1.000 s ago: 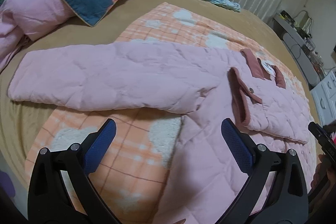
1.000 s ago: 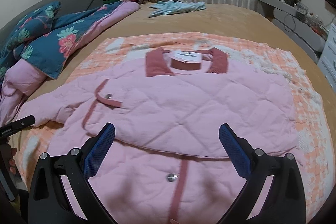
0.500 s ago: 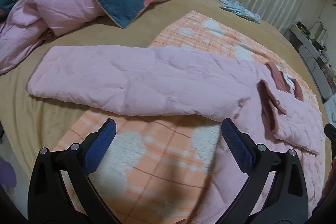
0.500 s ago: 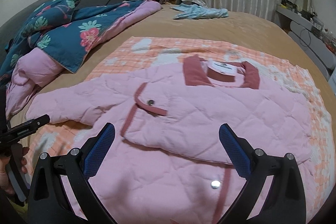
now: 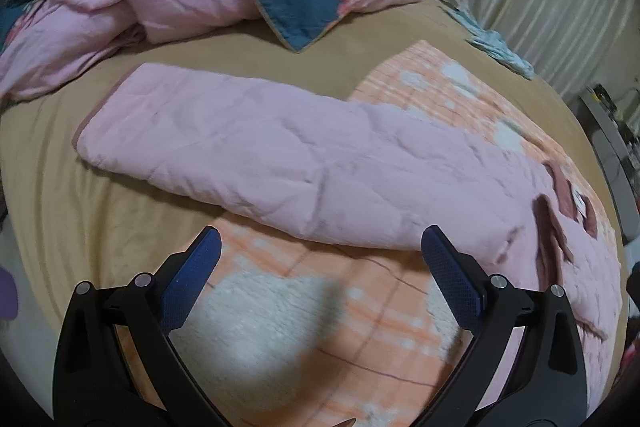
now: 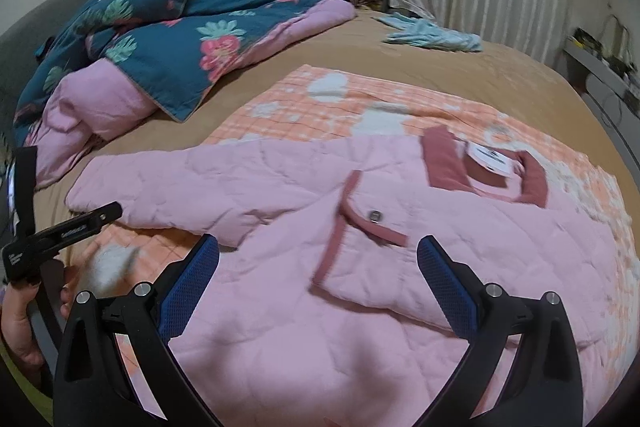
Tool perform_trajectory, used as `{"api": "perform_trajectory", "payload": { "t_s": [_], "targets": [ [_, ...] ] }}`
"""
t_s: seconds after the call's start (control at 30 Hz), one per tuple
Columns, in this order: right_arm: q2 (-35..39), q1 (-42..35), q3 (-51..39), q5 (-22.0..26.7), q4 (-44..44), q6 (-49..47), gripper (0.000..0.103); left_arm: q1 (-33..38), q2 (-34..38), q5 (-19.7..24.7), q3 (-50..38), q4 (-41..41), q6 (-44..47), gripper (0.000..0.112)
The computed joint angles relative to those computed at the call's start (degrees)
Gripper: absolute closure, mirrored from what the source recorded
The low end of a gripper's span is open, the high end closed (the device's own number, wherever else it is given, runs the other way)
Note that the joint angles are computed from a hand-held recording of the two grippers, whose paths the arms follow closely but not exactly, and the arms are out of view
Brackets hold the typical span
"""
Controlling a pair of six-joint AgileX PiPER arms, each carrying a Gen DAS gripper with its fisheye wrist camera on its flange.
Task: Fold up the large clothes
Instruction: 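Move the left gripper to the other sleeve cuff and grasp it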
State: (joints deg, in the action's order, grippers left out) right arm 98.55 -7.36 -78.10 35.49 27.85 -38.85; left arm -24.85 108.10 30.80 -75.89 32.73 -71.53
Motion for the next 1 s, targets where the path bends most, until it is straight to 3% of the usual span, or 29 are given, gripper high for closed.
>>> {"api": "perform_trajectory", "payload": {
  "t_s": [0.3, 0.73, 1.0],
  "targets": [
    [4.3, 6.4, -4.5, 0.2, -4.5, 5.1, 0.004, 5.8, 2.7, -2.5, 0.5, -2.8, -1.8, 0.019],
    [9.0, 9.3, -7.3, 0.1, -5.4, 9.0, 0.004, 14.3, 6.1, -10.6, 2.1, -12.2, -0.7, 0.019],
    [9.5, 7.0, -6.5, -0.5, -4.6, 8.8, 0.004, 16.8, 8.7, -14.2, 0.7, -6.8, -7.7, 0.019]
  ]
}}
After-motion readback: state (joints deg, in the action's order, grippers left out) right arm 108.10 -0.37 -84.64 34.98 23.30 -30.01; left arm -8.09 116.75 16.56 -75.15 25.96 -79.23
